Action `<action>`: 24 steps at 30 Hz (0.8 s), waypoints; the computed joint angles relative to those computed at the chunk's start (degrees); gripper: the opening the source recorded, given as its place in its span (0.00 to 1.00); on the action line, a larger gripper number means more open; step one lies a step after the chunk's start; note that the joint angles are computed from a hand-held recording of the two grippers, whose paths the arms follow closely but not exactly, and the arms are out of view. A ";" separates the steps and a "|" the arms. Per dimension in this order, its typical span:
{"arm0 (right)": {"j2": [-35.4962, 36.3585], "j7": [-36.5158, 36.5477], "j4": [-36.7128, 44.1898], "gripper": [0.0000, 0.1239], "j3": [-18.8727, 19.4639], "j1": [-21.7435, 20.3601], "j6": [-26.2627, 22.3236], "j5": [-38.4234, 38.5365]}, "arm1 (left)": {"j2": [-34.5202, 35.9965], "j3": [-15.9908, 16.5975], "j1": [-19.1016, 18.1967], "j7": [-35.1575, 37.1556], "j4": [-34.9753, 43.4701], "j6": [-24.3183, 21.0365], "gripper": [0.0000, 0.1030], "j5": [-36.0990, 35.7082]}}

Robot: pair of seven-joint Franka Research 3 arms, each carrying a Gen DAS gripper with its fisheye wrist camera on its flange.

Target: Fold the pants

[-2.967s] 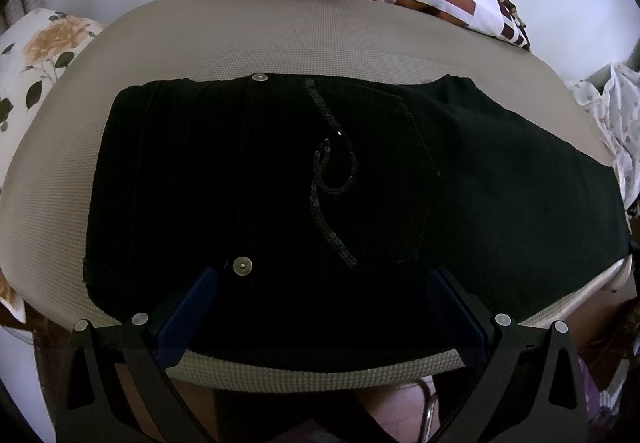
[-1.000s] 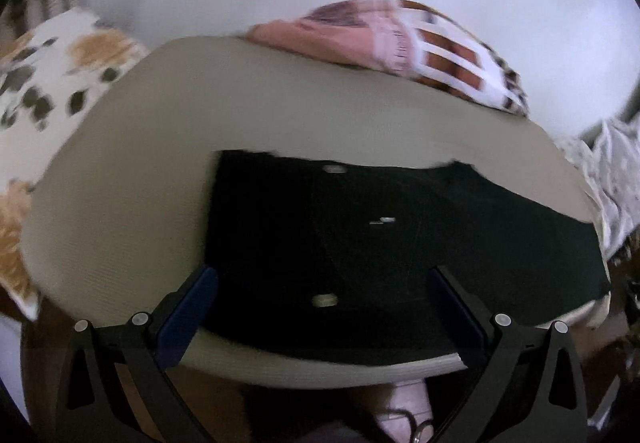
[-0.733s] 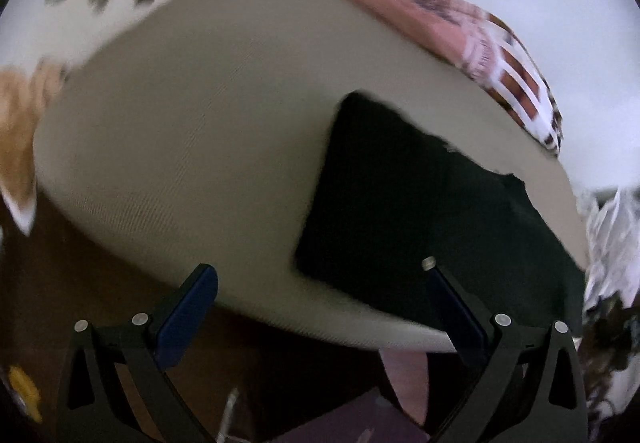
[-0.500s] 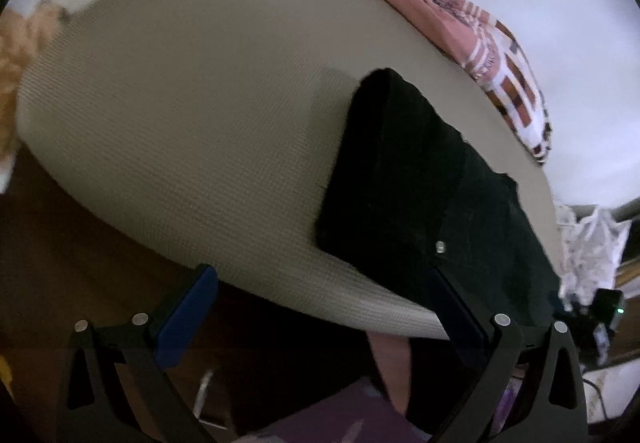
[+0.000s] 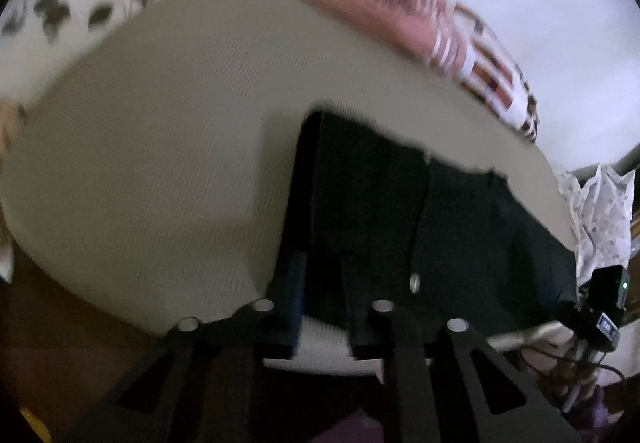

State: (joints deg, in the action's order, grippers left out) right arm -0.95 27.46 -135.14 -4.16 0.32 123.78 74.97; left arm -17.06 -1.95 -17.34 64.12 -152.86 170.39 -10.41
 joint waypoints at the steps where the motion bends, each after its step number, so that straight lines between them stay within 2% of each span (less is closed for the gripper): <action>1: 0.23 0.11 0.09 0.51 -0.04 -0.05 0.10 0.31 | 0.13 1.55 -1.32 2.09 0.27 0.01 0.16 -1.86; 3: 1.03 0.61 0.40 0.52 -0.17 -0.29 -0.31 0.77 | 1.45 2.77 -1.67 2.95 0.93 -2.57 0.15 -3.41; 5: 1.99 1.06 0.81 0.52 -0.12 -0.53 -0.68 0.99 | 3.05 5.91 -4.75 8.59 1.11 -4.29 0.16 -10.81; 7: 2.63 0.85 1.20 0.52 -0.12 -0.91 -1.26 1.02 | 2.33 7.05 -6.67 12.67 -0.17 -1.25 0.16 -17.59; 8: 2.74 0.44 1.32 0.52 -0.17 -1.18 -1.67 1.35 | 1.50 6.47 -6.53 13.51 -0.83 0.38 0.16 -19.21; 9: 2.83 0.07 1.56 0.53 -0.28 -1.50 -2.17 1.91 | 0.63 4.21 -4.39 11.45 -1.38 1.43 0.18 -17.76; 10: 2.98 -0.28 2.05 0.53 -0.48 -1.92 -2.89 2.52 | -0.12 2.86 -2.72 8.29 -1.55 1.45 0.24 -14.95; 11: 3.19 -0.63 2.95 0.53 -0.61 -2.27 -3.39 2.60 | -0.59 3.08 -3.06 8.18 -1.24 1.13 0.29 -15.54; 12: 3.17 -1.04 3.74 0.53 -0.64 -2.49 -3.27 2.08 | -1.04 5.00 -5.40 9.98 -0.95 1.11 0.41 -17.96; 13: 3.18 -1.82 4.88 0.53 -0.45 -2.45 -2.28 1.31 | -1.52 5.21 -6.39 11.01 -0.98 1.93 0.53 -19.69; 14: 3.26 -3.49 6.22 0.53 -0.17 -2.26 -1.04 0.63 | -1.60 3.79 -5.39 8.72 -1.04 2.77 0.55 -17.40; 15: 3.58 -5.33 7.58 0.53 0.10 -2.04 0.15 0.10 | -1.58 0.83 -2.70 5.77 -0.95 2.95 0.55 -14.14; 17: 4.97 -6.84 10.71 0.53 0.82 -1.34 3.34 -1.95 | -0.20 -1.57 -1.13 2.91 0.50 2.23 0.55 -8.99; 18: 6.23 -7.68 12.77 0.53 1.14 -1.11 3.79 -3.14 | 0.59 -4.10 1.27 0.64 1.40 1.28 0.55 -5.23; 19: 7.59 -8.72 14.82 0.53 1.53 -0.93 3.97 -4.36 | 1.45 -8.36 5.68 -4.02 2.54 -0.46 0.55 1.51; 20: 8.96 -9.34 16.74 0.53 2.05 -0.54 5.11 -6.04 | 2.40 -11.30 8.74 -8.43 3.82 -2.44 0.55 8.05; 21: 10.45 -9.51 18.65 0.53 2.53 -0.28 5.63 -7.78 | 3.39 -12.61 9.79 -9.60 4.82 -3.83 0.55 10.57; 23: 13.54 -9.67 22.56 0.52 3.43 -0.31 4.74 -10.80 | 4.42 -12.89 9.70 -12.09 5.74 -5.02 0.55 14.15; 24: 14.54 -9.78 23.64 0.52 3.93 0.14 6.59 -12.46 | 4.90 -13.54 10.22 -14.16 6.28 -5.32 0.55 16.92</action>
State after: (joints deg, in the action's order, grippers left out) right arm 13.60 17.68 -111.50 -0.23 0.46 130.37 62.51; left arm -12.16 -15.49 -7.13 49.95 -146.59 165.07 6.52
